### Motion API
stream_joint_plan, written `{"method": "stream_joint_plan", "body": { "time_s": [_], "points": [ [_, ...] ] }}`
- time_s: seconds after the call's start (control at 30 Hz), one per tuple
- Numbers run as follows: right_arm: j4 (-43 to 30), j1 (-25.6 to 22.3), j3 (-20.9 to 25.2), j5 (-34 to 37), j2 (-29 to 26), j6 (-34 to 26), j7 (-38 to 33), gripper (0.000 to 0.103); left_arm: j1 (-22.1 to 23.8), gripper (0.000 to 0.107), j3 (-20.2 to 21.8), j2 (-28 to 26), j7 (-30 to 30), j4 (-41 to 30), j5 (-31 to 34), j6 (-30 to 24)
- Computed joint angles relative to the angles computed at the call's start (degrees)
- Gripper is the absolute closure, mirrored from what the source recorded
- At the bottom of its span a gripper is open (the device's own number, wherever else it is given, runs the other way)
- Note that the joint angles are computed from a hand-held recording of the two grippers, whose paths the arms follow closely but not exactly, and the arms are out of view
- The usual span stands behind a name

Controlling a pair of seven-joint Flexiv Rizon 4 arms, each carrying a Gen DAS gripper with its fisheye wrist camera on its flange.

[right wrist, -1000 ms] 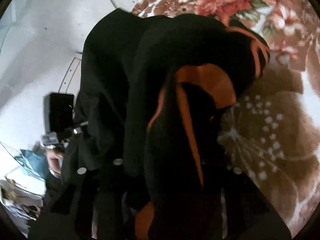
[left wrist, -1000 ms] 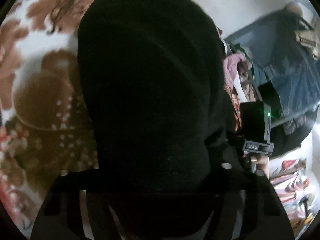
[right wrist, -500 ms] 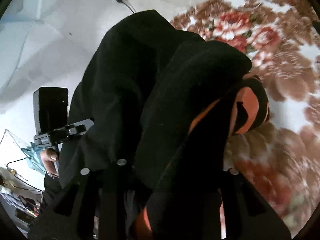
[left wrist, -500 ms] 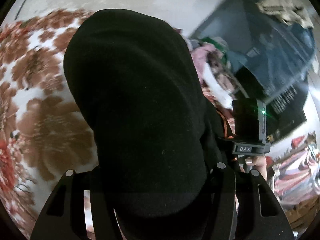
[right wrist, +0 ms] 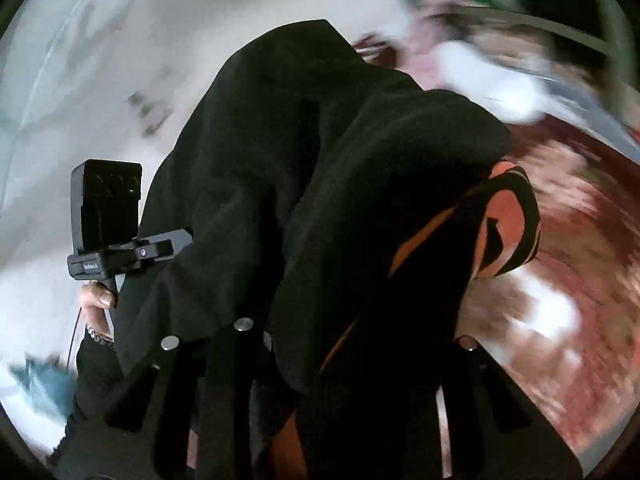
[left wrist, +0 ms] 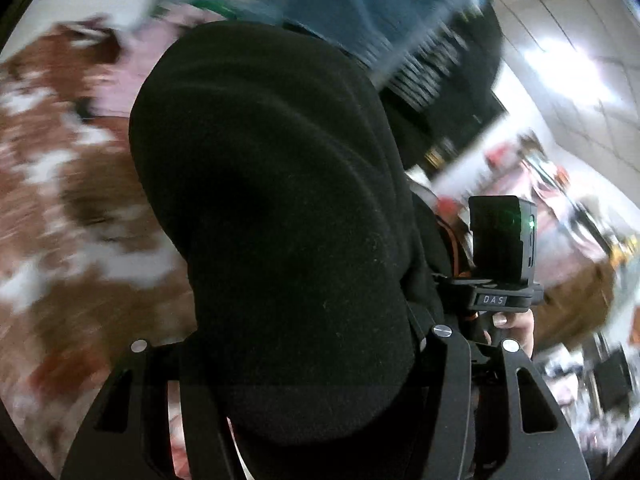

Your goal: Fold large clothes

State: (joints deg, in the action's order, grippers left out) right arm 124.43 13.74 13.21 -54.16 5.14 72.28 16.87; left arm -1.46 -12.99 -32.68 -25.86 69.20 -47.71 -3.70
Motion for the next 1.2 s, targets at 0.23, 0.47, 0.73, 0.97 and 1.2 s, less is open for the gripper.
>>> {"method": "stream_joint_plan", "body": {
  "time_s": [0.23,0.47,0.73,0.97,1.2],
  "points": [
    [14.89,-6.66,1.98,-9.89,5.73,-1.76,19.78,0.075,-8.18,0.049,-1.69,-7.79,-0.28,-1.56,6.07,1.39],
    [19.63,-6.79,-1.68,-35.6,2.54,-4.34,42.46,0.069,-7.74,0.042,-1.2,-15.81,-3.89,-1.88,10.73,6.53],
    [14.68,7.9,6.59,-9.65,0.07,-37.23,25.56,0.045,-7.28,0.027,0.23,-3.13,5.41,13.96,11.39,22.49],
    [7.82,19.62,10.2,-1.11,-2.7,-62.1,22.82,0.032,-6.18,0.014,0.39,10.89,21.19,31.35,3.22,42.53],
    [3.59,22.99,8.52,-2.94,-4.24,-66.75,19.6,0.031,-7.93,0.009,1.04,15.94,29.46,37.25,-6.64,43.67]
  ]
}}
